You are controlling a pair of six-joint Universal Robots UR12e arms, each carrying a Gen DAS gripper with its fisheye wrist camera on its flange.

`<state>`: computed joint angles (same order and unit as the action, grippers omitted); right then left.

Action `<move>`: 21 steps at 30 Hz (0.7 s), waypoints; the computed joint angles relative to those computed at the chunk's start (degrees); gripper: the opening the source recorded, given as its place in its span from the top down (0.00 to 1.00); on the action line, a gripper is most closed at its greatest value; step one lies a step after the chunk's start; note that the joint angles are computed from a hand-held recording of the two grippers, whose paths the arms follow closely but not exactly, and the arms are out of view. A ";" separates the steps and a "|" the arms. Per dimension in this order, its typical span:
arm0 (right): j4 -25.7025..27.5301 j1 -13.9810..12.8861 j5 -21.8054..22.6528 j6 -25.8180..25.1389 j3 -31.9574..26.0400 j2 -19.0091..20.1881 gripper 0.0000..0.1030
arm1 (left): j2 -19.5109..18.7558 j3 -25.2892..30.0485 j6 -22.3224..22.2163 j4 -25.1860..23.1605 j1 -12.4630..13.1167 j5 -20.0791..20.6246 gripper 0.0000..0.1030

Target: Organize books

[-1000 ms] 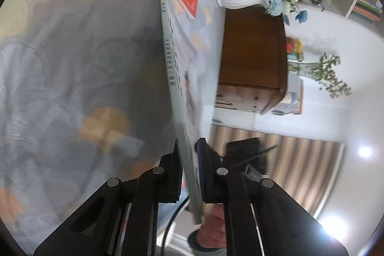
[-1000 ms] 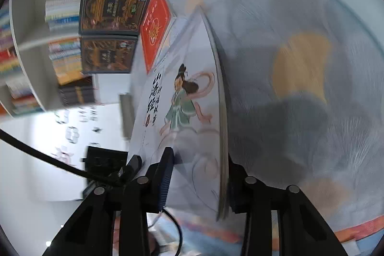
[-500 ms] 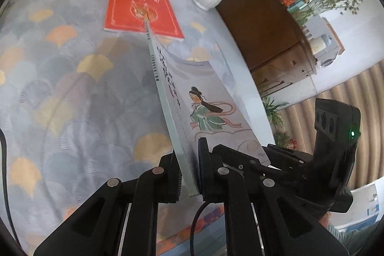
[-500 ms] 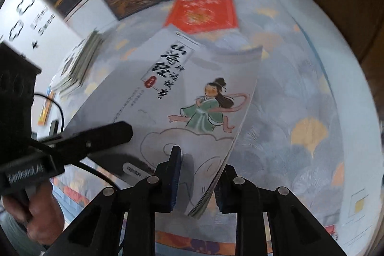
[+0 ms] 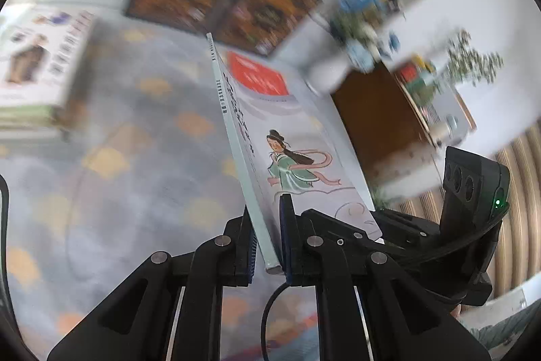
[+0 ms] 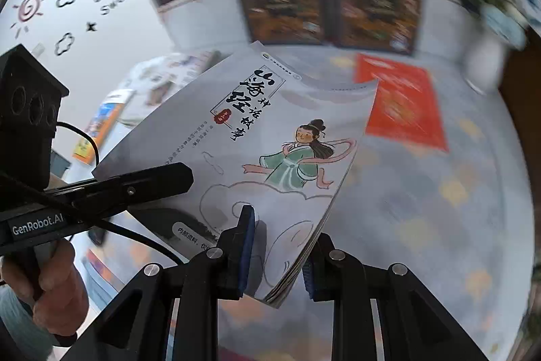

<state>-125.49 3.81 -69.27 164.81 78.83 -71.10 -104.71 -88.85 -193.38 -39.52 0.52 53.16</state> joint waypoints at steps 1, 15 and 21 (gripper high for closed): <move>-0.17 1.33 0.03 0.06 -1.58 1.19 0.77 | 0.07 -0.07 -0.14 0.41 0.79 0.34 0.92; 2.98 11.66 -2.36 4.44 -20.50 15.37 0.75 | -2.23 1.24 0.42 3.95 11.37 2.61 0.92; 5.98 13.14 -3.66 7.13 -27.17 19.80 0.74 | -4.92 3.41 0.13 4.05 13.13 1.89 0.91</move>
<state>-119.51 16.95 -72.93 171.93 51.66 -51.31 -109.63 -85.45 -193.26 -35.46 13.65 55.05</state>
